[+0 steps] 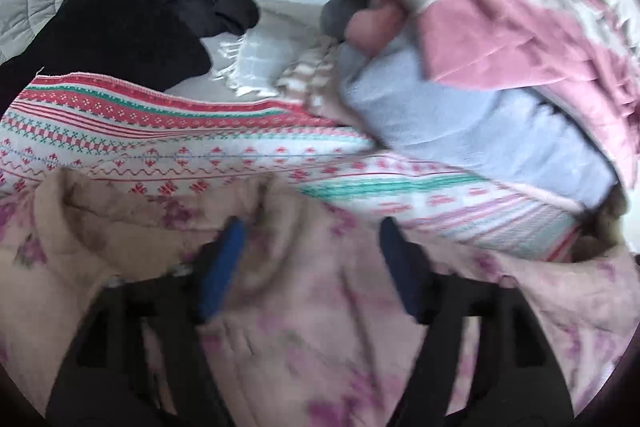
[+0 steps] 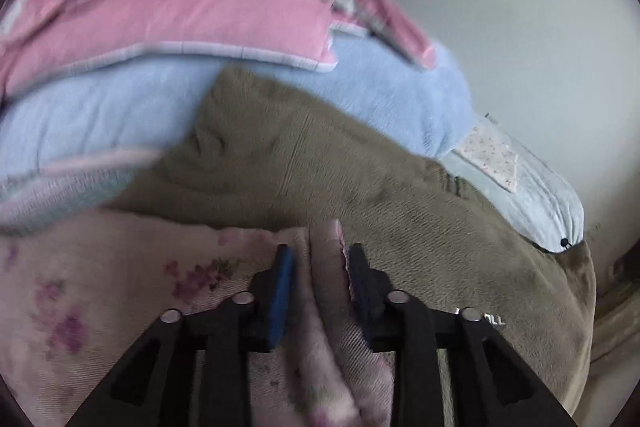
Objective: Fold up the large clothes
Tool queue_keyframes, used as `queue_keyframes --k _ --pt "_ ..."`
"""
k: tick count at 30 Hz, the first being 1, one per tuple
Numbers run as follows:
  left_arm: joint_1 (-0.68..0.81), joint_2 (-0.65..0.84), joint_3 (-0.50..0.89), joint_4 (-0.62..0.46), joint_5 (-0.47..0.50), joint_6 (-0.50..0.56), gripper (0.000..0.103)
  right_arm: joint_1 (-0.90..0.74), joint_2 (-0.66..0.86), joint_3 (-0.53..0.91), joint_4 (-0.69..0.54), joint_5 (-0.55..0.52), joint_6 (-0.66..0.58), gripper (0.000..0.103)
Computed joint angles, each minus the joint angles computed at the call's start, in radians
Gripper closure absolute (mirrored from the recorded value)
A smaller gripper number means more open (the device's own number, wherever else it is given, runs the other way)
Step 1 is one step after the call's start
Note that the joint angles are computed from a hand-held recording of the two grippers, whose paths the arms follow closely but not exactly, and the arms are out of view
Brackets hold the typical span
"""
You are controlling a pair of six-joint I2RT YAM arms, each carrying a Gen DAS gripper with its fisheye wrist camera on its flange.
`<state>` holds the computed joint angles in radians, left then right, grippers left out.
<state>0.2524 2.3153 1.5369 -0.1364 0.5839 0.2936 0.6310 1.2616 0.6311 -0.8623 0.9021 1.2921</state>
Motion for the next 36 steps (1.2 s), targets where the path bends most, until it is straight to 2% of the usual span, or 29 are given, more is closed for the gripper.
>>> queue_keyframes --k 2,3,4,5,7,9,11,12,13,15,16,17,19,21,24,29,32,36 --pt "-0.004 -0.071 -0.093 -0.013 0.046 0.042 0.026 0.149 0.012 0.058 -0.155 0.096 0.203 0.027" --pt "-0.009 -0.092 -0.127 -0.016 0.062 0.056 0.025 0.222 0.04 0.097 -0.218 0.128 0.289 0.025" --pt "-0.022 -0.13 -0.193 -0.028 0.09 0.081 0.024 0.262 0.052 0.121 -0.227 0.131 0.296 0.025" --pt "-0.027 -0.15 -0.227 -0.046 0.11 0.105 0.024 0.289 0.063 0.14 -0.197 0.117 0.259 0.025" --pt "-0.067 -0.177 -0.32 -0.062 0.135 0.162 0.022 0.296 0.088 0.126 -0.044 0.06 0.114 0.025" --pt "-0.111 -0.167 -0.37 -0.048 0.104 0.185 0.017 0.256 0.131 0.083 0.063 -0.003 0.048 0.025" --pt "-0.143 -0.177 -0.468 0.085 0.027 0.181 0.016 0.224 0.143 0.015 0.149 -0.077 0.063 0.025" --pt "-0.133 -0.2 -0.484 0.084 0.031 0.185 0.016 0.232 0.138 -0.018 0.184 -0.08 0.081 0.025" --pt "-0.115 -0.22 -0.478 0.037 0.042 0.178 0.016 0.269 0.142 -0.021 0.153 -0.056 0.145 0.025" --pt "-0.061 -0.247 -0.448 -0.1 0.077 0.212 0.016 0.363 0.205 0.064 -0.021 -0.01 0.306 0.025" --pt "-0.04 -0.259 -0.45 -0.128 0.081 0.234 0.016 0.401 0.23 0.094 -0.068 -0.002 0.349 0.025" --pt "0.007 -0.304 -0.479 -0.14 0.078 0.268 0.016 0.44 0.257 0.143 -0.119 0.009 0.374 0.025" --pt "0.068 -0.377 -0.563 -0.087 0.057 0.305 0.016 0.484 0.313 0.243 -0.187 0.021 0.381 0.024" --pt "0.183 -0.436 -0.579 -0.135 0.053 0.391 0.016 0.511 0.357 0.34 -0.225 0.013 0.379 0.023" --pt "0.35 -0.455 -0.524 -0.25 0.044 0.493 0.016 0.543 0.436 0.497 -0.179 0.006 0.305 0.021" --pt "0.62 -0.384 -0.316 -0.399 0.046 0.647 0.016 0.576 0.65 0.813 0.008 0.004 0.082 0.02" --pt "0.764 -0.314 -0.157 -0.416 0.051 0.674 0.016 0.595 0.821 1.029 0.087 -0.011 -0.028 0.019" --pt "0.926 -0.169 0.116 -0.399 0.048 0.646 0.016 0.611 1.074 1.373 0.043 -0.055 -0.117 0.019"
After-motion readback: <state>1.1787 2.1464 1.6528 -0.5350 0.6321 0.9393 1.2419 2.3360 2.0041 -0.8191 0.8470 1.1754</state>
